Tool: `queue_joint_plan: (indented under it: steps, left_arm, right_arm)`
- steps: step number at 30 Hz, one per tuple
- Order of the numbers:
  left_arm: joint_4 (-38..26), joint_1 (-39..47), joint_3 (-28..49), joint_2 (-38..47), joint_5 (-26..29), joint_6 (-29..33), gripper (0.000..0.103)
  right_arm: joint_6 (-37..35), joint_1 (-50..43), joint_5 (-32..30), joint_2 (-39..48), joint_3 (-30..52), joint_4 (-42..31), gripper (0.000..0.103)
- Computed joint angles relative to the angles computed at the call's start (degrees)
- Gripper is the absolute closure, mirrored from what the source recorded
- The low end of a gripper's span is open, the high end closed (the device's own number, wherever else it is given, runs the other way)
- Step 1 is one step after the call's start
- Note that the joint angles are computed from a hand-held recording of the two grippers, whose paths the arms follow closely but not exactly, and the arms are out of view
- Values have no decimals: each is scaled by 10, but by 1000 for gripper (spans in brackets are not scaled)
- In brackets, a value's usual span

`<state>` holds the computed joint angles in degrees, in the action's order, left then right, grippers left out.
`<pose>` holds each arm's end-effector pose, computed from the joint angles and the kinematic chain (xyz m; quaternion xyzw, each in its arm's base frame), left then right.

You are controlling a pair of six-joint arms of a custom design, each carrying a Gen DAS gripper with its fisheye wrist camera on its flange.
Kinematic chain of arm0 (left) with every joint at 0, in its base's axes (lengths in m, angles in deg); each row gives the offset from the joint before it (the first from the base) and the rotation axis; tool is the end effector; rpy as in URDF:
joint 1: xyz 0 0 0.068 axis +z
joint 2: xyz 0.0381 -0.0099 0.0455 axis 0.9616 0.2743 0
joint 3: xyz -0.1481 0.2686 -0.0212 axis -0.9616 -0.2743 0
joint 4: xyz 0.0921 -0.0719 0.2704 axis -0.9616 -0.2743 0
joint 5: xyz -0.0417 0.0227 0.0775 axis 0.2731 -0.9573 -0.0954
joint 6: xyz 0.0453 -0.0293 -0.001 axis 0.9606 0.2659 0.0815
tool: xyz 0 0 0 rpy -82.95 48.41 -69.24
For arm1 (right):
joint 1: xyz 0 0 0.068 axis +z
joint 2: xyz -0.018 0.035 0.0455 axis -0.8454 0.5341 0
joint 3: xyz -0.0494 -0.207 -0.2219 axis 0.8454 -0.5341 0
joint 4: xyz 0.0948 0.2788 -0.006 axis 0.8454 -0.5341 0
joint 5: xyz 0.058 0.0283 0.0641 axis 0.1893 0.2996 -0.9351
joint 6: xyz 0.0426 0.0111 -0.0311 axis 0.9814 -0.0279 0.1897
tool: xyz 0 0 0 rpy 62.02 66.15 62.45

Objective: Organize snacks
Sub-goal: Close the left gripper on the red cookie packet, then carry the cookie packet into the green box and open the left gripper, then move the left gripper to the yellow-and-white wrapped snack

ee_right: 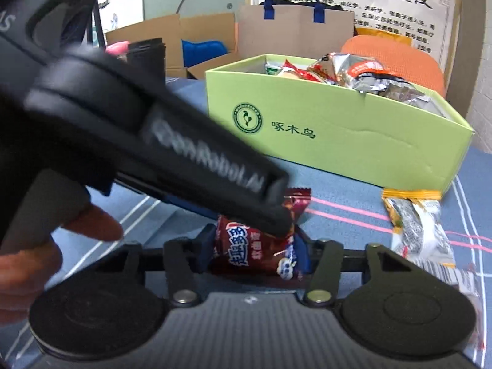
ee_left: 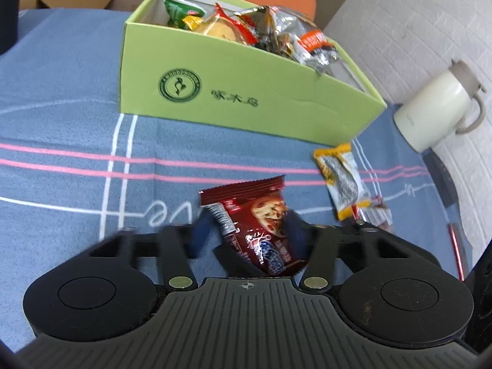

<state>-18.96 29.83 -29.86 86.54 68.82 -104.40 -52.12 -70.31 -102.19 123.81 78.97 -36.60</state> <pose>0.1858 -0.1666 0.1220 -0.1855 0.9151 -0.1823 0.3083 0.1959 -0.0182 0.1114 -0.3675 0.8219 0.1967 0.3882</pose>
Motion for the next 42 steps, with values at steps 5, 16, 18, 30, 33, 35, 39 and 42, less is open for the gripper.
queue_joint_plan:
  steps: [5,16,18,30,33,35,39,42]
  left_arm:
    - [39,-32,-36,-33,3,-37,89]
    - [-69,-31,1,-162,-64,16,88]
    - [-81,7,12,-182,-51,45,88]
    - [-62,264,146,-51,72,212,85]
    - [-56,295,159,-22,68,224,62]
    - [-36,296,138,-38,55,230,51]
    - [1,269,66,-119,56,231,43]
    - [8,223,19,-169,50,218,40]
  right_arm:
    - [-34,-55,-25,-53,-9,-67,49]
    - [57,11,-24,-160,24,-61,48]
    - [91,43,-15,-149,42,-28,48]
    - [222,212,60,125,264,84,42]
    - [222,207,57,147,282,87,31]
    - [219,176,26,121,259,101,28]
    - [195,42,-84,25,177,124,8]
    - [111,-70,-143,1,165,37,4]
